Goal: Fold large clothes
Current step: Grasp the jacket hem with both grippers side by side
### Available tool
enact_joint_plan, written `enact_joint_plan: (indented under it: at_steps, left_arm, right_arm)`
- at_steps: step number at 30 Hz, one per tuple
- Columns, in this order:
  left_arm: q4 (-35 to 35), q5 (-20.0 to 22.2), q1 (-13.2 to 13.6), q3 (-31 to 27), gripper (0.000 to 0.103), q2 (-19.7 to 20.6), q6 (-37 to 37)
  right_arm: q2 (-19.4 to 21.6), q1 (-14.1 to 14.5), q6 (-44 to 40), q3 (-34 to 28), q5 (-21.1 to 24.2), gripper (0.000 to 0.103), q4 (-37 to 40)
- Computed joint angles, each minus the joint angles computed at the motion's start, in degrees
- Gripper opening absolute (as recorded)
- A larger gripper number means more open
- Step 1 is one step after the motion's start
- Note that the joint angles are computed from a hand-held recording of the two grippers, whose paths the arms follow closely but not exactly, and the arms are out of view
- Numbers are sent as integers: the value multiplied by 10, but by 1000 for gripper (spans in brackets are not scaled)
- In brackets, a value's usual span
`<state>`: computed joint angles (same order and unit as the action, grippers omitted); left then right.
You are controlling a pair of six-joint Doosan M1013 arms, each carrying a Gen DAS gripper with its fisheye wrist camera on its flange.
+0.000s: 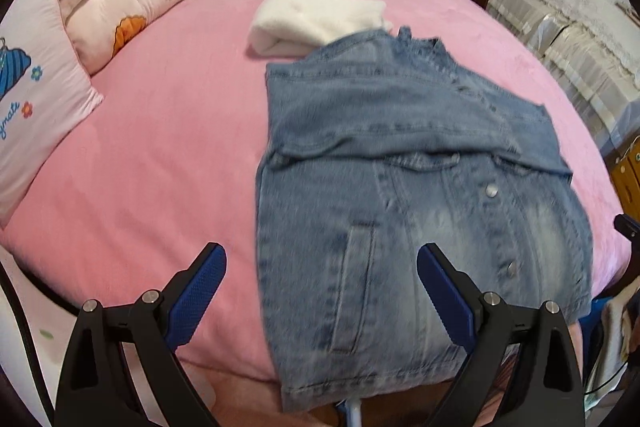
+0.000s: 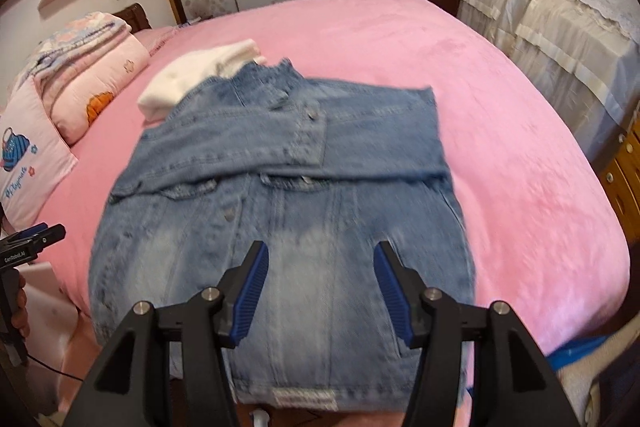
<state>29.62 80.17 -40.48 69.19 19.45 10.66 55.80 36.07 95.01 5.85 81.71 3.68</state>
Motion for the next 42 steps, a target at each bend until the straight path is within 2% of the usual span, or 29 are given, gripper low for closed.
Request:
enact_joint_plan:
  at_steps: [3, 5, 13, 19, 24, 30, 34, 42]
  left_arm:
    - [-31, -30, 2, 29, 96, -12, -5]
    - [-58, -59, 4, 54, 96, -21, -2]
    - [-118, -125, -3, 123, 96, -37, 20]
    - [-154, -136, -2, 131, 96, -28, 37]
    - [-188, -146, 2, 142, 96, -22, 55]
    - [-205, -193, 7, 168, 96, -32, 40]
    - [-207, -213, 9, 181, 97, -39, 33]
    - [-220, -181, 4, 161, 100, -21, 72]
  right_arm:
    - [-61, -5, -4, 127, -52, 55, -8]
    - [-84, -7, -9, 177, -67, 55, -15]
    - [-153, -30, -38, 346, -141, 55, 1]
    - [-161, -47, -70, 385, -122, 55, 7]
    - [-153, -62, -48, 392, -96, 55, 18]
    - [-148, -65, -54, 395, -103, 55, 58]
    - [-145, -62, -55, 395, -110, 57, 52]
    - [-138, -76, -29, 395, -103, 57, 110]
